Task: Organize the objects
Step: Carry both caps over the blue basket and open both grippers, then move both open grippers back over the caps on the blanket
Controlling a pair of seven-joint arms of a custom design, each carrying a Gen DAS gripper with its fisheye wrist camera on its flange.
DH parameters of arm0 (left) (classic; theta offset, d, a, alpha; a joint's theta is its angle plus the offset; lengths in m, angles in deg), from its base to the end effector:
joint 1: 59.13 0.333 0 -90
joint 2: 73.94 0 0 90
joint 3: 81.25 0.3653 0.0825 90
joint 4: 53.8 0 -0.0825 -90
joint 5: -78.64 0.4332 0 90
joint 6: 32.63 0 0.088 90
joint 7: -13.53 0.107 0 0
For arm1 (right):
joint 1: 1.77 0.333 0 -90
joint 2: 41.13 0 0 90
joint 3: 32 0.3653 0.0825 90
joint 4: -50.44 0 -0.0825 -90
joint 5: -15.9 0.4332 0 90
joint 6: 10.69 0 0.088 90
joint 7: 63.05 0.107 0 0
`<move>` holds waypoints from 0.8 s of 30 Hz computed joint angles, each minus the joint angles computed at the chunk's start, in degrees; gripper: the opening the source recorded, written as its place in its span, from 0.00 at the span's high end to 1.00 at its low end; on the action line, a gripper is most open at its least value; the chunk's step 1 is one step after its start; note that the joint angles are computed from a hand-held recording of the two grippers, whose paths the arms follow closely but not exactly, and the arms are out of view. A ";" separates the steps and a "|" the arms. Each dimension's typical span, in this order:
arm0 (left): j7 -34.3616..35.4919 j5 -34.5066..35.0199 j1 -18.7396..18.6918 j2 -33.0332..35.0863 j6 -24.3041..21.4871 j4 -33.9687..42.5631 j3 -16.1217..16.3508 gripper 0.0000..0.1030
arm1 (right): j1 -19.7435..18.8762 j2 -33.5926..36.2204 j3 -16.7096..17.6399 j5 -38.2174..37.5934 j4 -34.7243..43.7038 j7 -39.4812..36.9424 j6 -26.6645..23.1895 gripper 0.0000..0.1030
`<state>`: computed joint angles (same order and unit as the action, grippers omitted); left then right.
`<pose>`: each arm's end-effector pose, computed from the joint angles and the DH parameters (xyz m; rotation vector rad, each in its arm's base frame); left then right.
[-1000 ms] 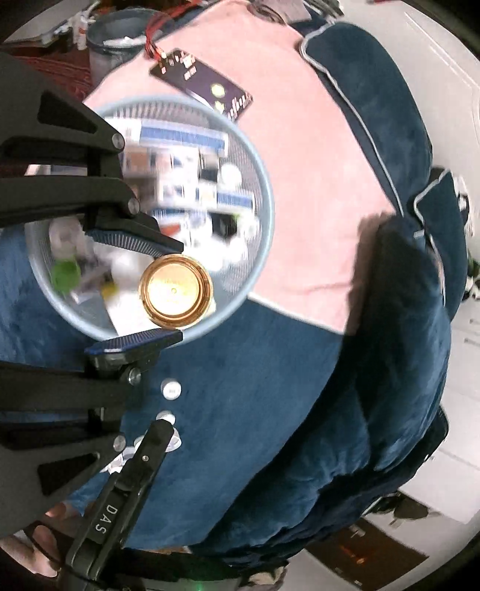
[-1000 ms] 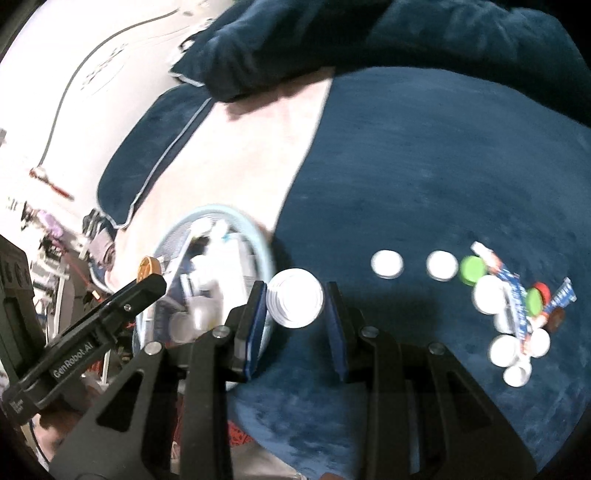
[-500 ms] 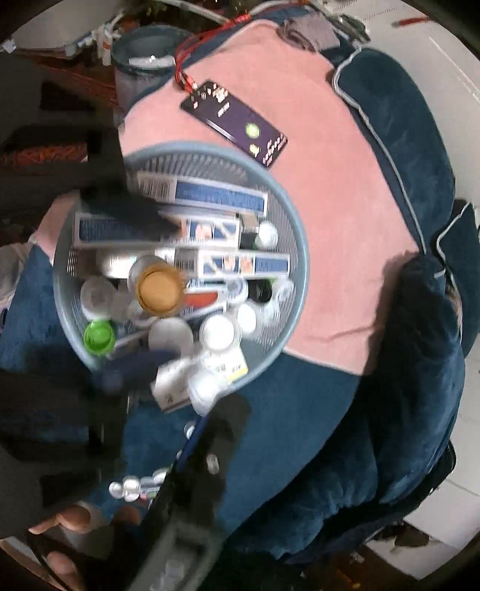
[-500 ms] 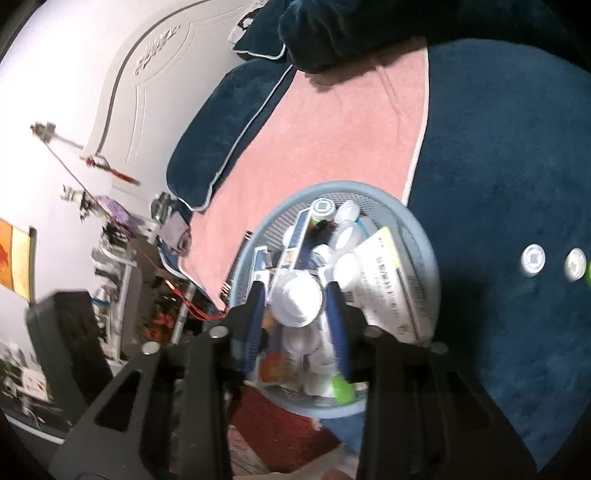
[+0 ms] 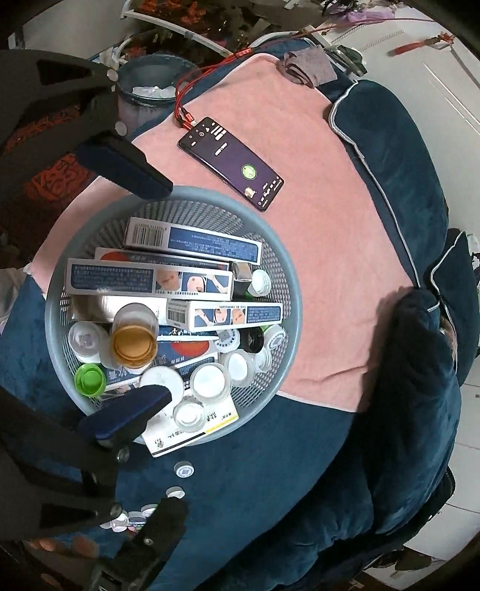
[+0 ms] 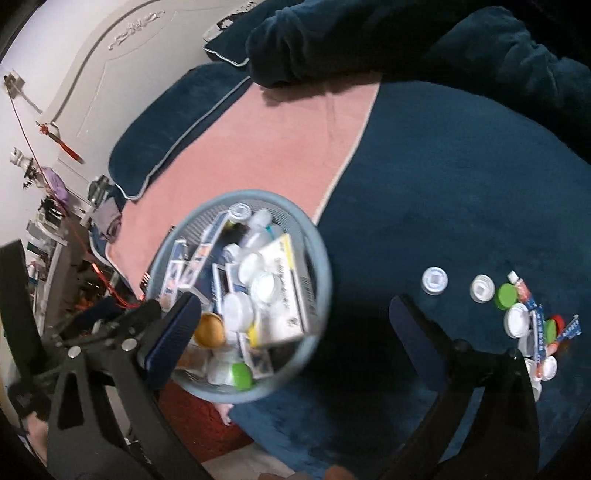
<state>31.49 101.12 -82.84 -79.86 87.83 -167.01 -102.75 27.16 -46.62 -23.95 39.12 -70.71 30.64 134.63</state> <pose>0.4268 -0.4152 0.5705 -2.2362 1.6447 -0.4288 0.4827 0.3608 0.5405 -2.0623 1.5053 0.0757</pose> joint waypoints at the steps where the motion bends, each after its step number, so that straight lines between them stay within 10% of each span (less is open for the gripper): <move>1: 0.11 0.15 -0.05 0.11 -0.10 0.19 -0.05 0.02 | -0.13 -0.16 -0.02 -0.58 -0.24 0.08 -0.15 0.00; 24: 0.04 2.83 -2.76 3.84 -3.12 4.61 0.27 0.01 | -0.86 -2.31 -0.80 -5.53 -3.07 2.06 -1.61 0.00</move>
<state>31.53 103.94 -85.61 -76.02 84.72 -162.39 -102.48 26.30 -48.94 -24.75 33.58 -73.79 32.70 133.02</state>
